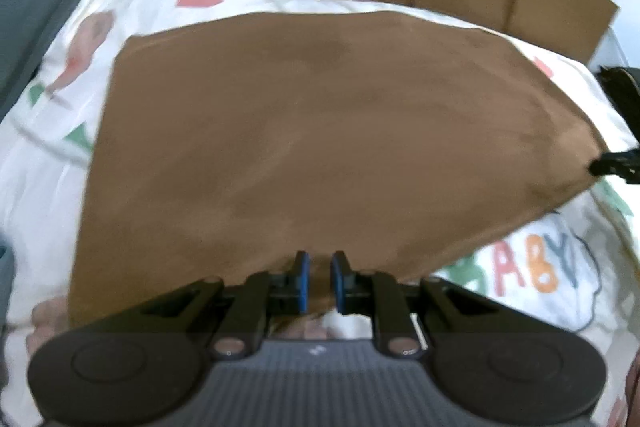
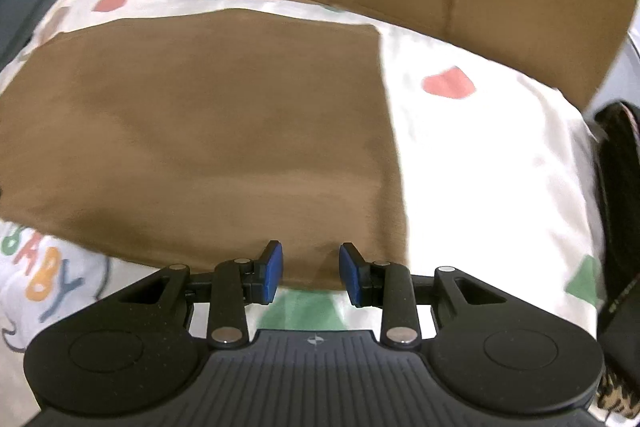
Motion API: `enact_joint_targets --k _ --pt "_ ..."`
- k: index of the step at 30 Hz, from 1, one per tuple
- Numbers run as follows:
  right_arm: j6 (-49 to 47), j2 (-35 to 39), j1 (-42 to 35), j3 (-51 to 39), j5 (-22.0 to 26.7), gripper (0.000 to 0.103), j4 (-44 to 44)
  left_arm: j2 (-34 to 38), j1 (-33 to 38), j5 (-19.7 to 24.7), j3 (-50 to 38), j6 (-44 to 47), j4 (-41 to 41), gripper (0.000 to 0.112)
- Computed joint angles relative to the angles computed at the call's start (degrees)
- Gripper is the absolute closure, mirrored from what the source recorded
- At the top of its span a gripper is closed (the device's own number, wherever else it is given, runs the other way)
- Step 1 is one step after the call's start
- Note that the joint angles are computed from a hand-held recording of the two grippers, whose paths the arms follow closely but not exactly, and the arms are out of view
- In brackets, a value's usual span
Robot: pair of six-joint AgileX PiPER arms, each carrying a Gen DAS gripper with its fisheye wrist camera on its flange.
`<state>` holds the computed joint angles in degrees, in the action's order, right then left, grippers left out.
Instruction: Fold clothes
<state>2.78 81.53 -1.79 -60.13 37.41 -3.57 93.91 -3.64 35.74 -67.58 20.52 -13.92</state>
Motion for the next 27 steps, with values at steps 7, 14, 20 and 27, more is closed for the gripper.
enact_joint_targets --k 7,14,20,27 --pt "0.7 0.4 -2.2 0.3 0.1 0.066 -0.8 -2.5 3.2 0.2 2.0 -3.2 5.8 0.098" --pt "2.8 1.0 -1.4 -0.3 1.0 0.066 -2.7 -3.3 7.7 1.7 1.2 -7.8 9.6 0.098" --pt "2.5 1.1 -2.2 -0.9 2.8 0.066 -2.6 -3.3 12.0 2.4 1.2 -3.6 8.2 0.102" --pt "0.1 -0.9 -6.0 -0.6 4.4 0.066 0.6 -5.6 13.8 3.6 0.8 -3.3 6.6 0.1"
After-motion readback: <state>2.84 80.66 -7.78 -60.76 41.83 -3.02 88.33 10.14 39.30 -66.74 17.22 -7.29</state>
